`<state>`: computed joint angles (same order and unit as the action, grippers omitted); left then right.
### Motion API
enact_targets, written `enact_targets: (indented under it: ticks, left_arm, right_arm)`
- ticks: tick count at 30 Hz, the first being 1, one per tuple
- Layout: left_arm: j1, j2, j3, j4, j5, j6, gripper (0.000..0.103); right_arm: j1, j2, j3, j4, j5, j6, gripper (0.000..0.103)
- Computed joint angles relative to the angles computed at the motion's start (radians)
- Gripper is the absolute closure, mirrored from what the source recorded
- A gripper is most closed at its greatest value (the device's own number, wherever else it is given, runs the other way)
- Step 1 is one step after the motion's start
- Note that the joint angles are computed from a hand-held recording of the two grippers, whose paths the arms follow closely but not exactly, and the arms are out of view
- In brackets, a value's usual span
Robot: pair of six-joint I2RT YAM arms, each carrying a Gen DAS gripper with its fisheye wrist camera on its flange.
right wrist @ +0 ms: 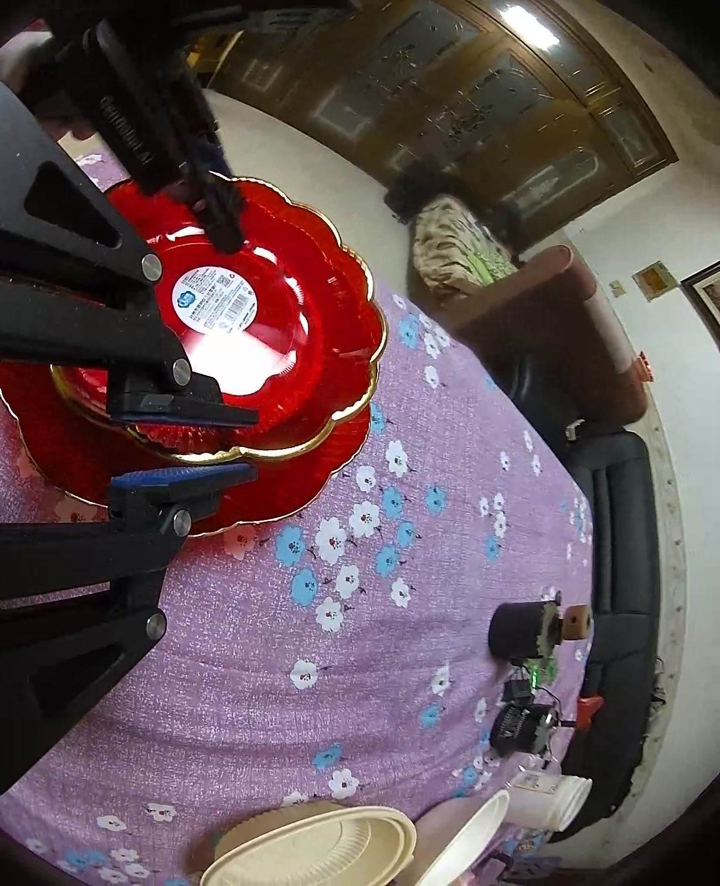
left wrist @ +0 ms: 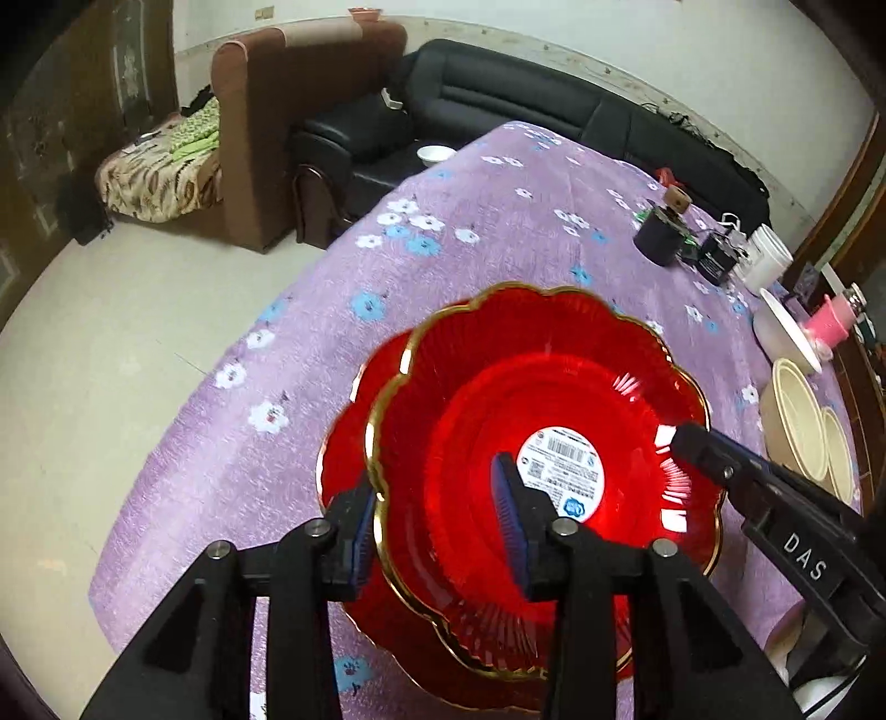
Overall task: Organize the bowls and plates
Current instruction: 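Lower the small red plate onto the white bowl and open the left tool, then grasp the rim of the large beige plastic bowl with the right tool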
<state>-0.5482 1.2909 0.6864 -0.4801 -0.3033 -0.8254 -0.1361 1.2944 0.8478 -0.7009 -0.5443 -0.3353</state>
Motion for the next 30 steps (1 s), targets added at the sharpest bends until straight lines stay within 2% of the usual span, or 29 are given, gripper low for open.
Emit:
enact_targets:
  ticks: [3, 6, 7, 9, 10, 13, 15, 17, 21, 25, 30]
  left_arm:
    - [-0.019, -0.032, 0.0, -0.018, -0.02, 0.002, 0.062]
    - [-0.076, -0.103, 0.003, -0.08, -0.103, -0.038, 0.056]
    - [-0.091, -0.12, 0.007, -0.095, -0.118, -0.049, 0.054]
    - [-0.136, -0.17, 0.01, -0.111, -0.138, -0.082, 0.047]
    - [-0.162, -0.183, 0.017, -0.11, -0.144, -0.099, 0.043]
    - [-0.26, -0.155, 0.065, -0.065, -0.154, -0.118, 0.035]
    - [-0.295, -0.111, 0.097, 0.0, -0.092, -0.106, 0.035]
    - [-0.329, -0.073, 0.119, 0.049, -0.063, -0.107, 0.035]
    - [-0.377, 0.049, 0.189, 0.086, -0.051, -0.11, 0.034]
    - [-0.384, 0.153, 0.227, 0.147, 0.024, -0.13, 0.034]
    - [-0.406, 0.261, 0.319, 0.112, 0.019, -0.109, 0.034]
  right_arm:
    - [-0.029, -0.035, -0.017, 0.012, -0.037, -0.015, 0.081]
    - [-0.129, -0.068, -0.01, -0.025, -0.127, -0.064, 0.08]
    - [-0.2, -0.066, 0.011, -0.075, -0.181, -0.112, 0.079]
    - [-0.326, -0.044, 0.066, -0.186, -0.258, -0.214, 0.072]
    - [-0.417, -0.007, 0.106, -0.26, -0.3, -0.304, 0.069]
    - [-0.604, 0.092, 0.196, -0.351, -0.327, -0.46, 0.066]
    - [-0.713, 0.185, 0.269, -0.358, -0.31, -0.499, 0.066]
    - [-0.796, 0.299, 0.358, -0.362, -0.303, -0.487, 0.066]
    - [-0.866, 0.484, 0.507, -0.355, -0.29, -0.387, 0.066]
    - [-0.858, 0.571, 0.551, -0.296, -0.282, -0.26, 0.067]
    - [-0.822, 0.643, 0.582, -0.249, -0.27, -0.156, 0.067]
